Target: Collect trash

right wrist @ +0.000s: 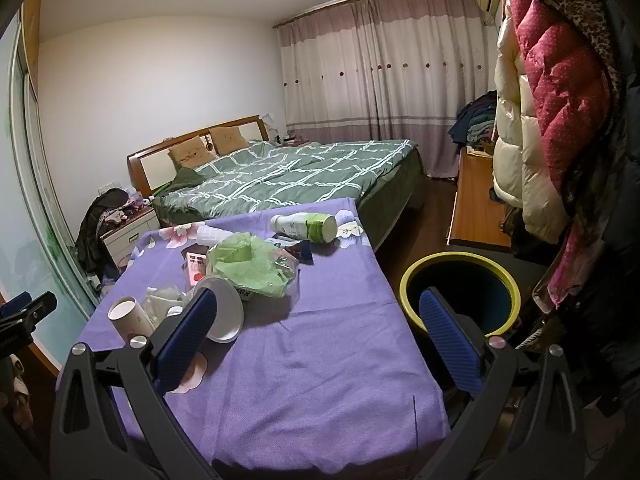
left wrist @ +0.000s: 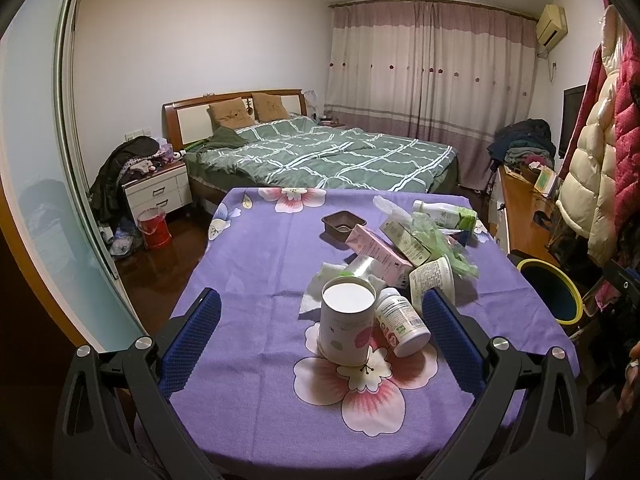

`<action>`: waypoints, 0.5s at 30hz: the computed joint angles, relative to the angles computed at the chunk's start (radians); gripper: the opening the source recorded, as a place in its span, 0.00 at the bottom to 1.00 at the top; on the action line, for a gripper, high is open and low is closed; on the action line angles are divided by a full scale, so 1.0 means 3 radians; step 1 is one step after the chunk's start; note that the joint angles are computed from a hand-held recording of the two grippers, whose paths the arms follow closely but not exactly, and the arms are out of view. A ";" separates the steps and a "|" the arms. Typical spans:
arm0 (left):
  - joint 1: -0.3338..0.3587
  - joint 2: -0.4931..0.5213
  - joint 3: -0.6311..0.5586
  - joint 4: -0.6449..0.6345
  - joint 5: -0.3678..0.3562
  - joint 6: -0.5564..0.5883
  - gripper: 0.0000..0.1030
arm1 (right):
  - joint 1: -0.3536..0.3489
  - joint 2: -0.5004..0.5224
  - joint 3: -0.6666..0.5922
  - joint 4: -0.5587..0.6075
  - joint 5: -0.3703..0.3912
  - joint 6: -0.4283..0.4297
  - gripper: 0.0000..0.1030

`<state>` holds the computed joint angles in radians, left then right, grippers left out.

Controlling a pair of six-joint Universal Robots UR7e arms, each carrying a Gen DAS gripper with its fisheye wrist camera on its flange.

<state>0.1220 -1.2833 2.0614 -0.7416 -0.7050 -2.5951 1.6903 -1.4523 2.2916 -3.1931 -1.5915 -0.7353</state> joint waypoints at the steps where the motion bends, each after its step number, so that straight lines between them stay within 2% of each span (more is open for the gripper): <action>1: 0.0000 -0.0001 0.0003 -0.0006 -0.0003 0.0003 0.97 | 0.0003 0.0005 -0.0002 0.0003 -0.0006 0.0001 0.94; 10: 0.0020 -0.0049 0.0028 -0.0027 -0.0008 0.0049 0.97 | 0.0030 0.0110 -0.0053 -0.0004 -0.0047 0.0016 0.94; 15: 0.0108 -0.0112 0.0052 -0.0029 0.0027 0.0078 0.97 | 0.0083 0.0260 -0.0147 0.0016 -0.0072 0.0025 0.94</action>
<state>0.1545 -1.3170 2.0769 -0.7502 -0.6968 -2.5718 1.7152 -1.3743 2.2476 -3.1884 -1.6130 -0.7278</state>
